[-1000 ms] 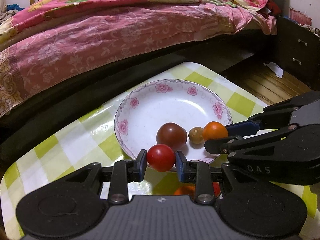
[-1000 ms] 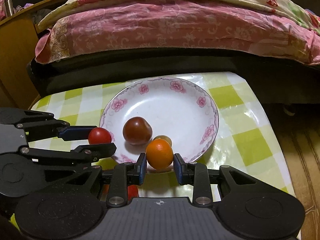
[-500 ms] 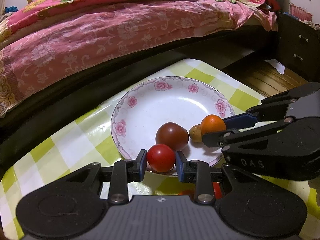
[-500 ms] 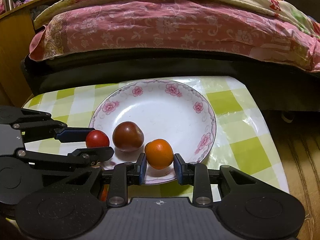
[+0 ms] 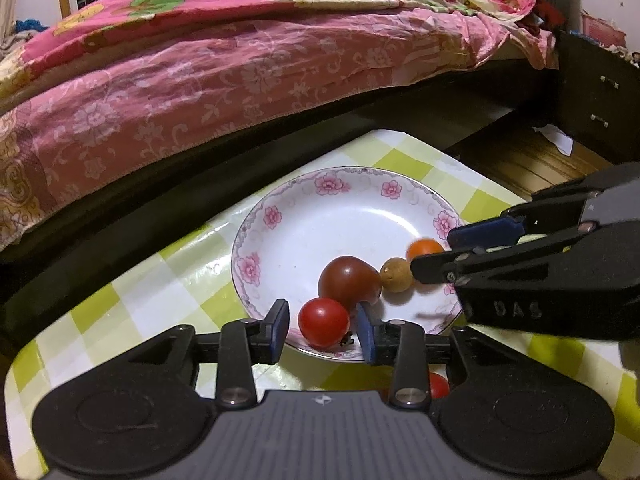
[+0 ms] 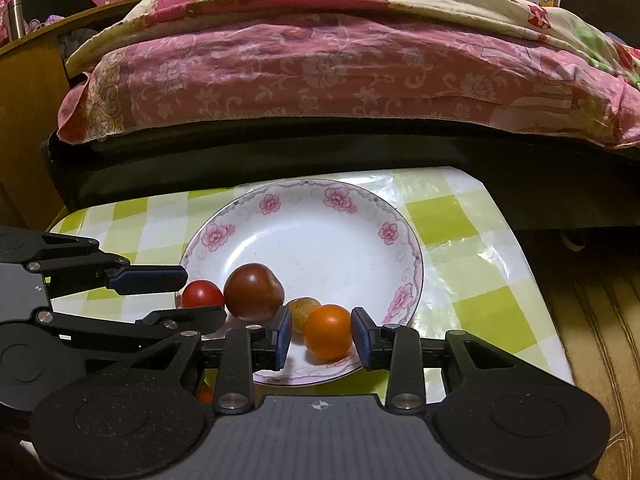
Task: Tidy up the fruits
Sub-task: 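Carry the red and orange tomatoes into the white plate and open both tools, then grasp the tangerine with the left tool while the right tool grasps the brown fruit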
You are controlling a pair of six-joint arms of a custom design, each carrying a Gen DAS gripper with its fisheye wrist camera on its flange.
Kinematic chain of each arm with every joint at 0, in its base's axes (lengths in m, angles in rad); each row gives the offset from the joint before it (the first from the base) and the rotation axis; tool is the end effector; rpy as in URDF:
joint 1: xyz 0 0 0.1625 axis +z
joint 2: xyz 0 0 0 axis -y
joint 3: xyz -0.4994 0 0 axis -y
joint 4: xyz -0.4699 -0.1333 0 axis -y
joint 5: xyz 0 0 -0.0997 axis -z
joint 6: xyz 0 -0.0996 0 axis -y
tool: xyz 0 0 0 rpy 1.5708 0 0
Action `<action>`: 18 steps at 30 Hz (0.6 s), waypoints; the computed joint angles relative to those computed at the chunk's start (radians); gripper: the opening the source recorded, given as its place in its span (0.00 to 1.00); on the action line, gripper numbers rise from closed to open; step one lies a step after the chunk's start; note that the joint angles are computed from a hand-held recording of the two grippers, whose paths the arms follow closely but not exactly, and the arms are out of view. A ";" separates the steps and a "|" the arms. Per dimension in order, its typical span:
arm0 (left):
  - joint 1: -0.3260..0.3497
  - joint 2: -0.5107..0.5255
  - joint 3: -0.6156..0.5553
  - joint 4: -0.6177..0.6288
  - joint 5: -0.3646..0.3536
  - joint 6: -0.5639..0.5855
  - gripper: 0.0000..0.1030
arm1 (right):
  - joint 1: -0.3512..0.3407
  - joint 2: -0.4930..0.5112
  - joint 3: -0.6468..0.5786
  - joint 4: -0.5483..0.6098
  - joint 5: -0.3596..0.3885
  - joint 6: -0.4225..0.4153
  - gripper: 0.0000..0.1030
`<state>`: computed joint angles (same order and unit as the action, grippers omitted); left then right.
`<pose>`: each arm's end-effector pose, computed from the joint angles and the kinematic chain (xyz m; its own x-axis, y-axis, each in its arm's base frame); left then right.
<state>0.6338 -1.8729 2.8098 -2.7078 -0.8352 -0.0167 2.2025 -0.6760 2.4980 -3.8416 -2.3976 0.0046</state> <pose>-0.0766 -0.3047 0.2081 -0.5597 0.5087 -0.6542 0.7805 0.5890 -0.2097 0.2798 -0.2808 0.0023 -0.7375 -0.1389 0.6609 -0.5287 0.7277 -0.4369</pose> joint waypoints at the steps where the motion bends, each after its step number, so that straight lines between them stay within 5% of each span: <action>1: -0.003 -0.010 0.001 0.012 -0.002 -0.003 0.42 | 0.002 -0.002 0.000 0.000 -0.003 0.001 0.30; 18: -0.066 -0.252 0.008 0.319 -0.045 -0.077 0.43 | 0.040 -0.067 0.048 0.055 0.012 0.078 0.31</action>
